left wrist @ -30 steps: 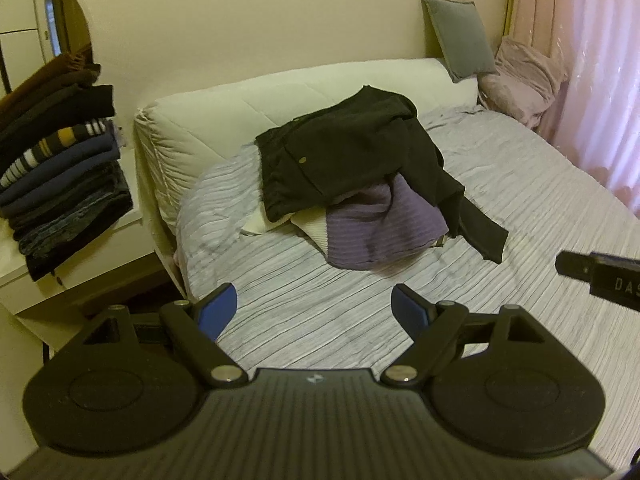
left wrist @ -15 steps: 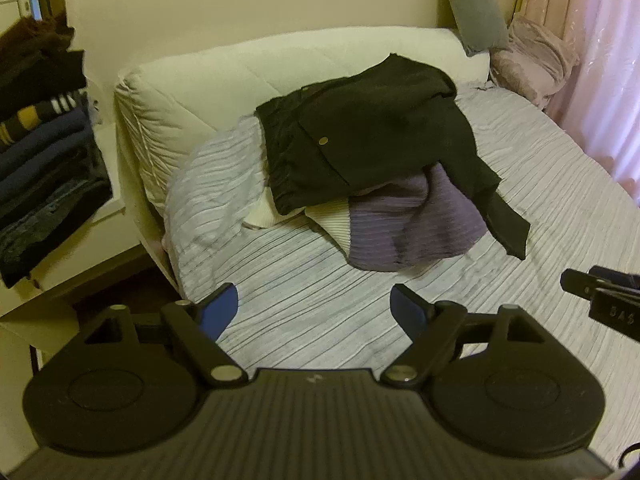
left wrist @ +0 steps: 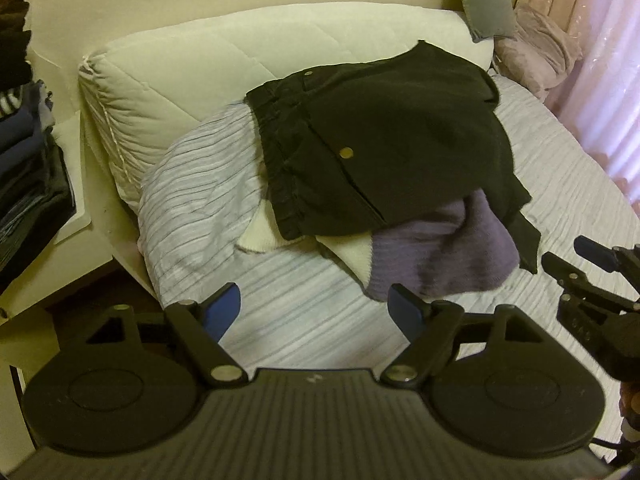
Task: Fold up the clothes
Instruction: 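Grasp the black trousers with the right gripper and lift them off the pile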
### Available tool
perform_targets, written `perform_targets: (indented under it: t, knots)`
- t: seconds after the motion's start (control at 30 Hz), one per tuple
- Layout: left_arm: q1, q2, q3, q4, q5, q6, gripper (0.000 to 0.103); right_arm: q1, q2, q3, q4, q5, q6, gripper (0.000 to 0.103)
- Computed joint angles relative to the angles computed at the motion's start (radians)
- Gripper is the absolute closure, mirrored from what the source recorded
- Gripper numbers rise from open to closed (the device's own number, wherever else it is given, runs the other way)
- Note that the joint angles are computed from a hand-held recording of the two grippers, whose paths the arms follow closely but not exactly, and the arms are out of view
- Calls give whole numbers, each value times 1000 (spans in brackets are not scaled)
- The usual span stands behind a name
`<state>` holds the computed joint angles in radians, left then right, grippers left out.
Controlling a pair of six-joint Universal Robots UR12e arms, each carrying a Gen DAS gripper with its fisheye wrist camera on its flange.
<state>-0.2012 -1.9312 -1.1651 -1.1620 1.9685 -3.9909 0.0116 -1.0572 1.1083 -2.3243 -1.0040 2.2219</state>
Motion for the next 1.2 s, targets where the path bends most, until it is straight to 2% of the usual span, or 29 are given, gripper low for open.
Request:
perform_targets:
  t: [0.27,0.47,0.67,0.8,0.93,0.97,1.03,1.1,1.17,1.2]
  knots:
    - [56,-5,-6,38,-38,46,25,48,29,12,-75,-8,-148,59]
    - [82,-3,-19,43,-67,46,25,65,48,73,-241,-1,-371,59]
    - [102,4,-40,29,-80,16,25,72,89,126,-425,75,-709,59]
    - [113,8,-50,14,-84,-2,25,78,136,134,-535,147,-876,59]
    - [121,12,-57,5,-84,-22,25,92,161,110,-531,169,-914,60]
    - [123,13,-57,5,-82,-24,25,93,160,96,-484,179,-902,63]
    - [126,13,-56,9,-73,-22,25,96,154,33,-291,190,-816,86]
    - [128,13,-53,13,-60,-19,25,101,159,-54,-101,191,-693,88]
    - [129,12,-47,26,-48,-14,25,104,184,-183,108,205,-484,90]
    - [128,10,-42,34,-41,-9,26,98,212,-268,213,245,-379,90]
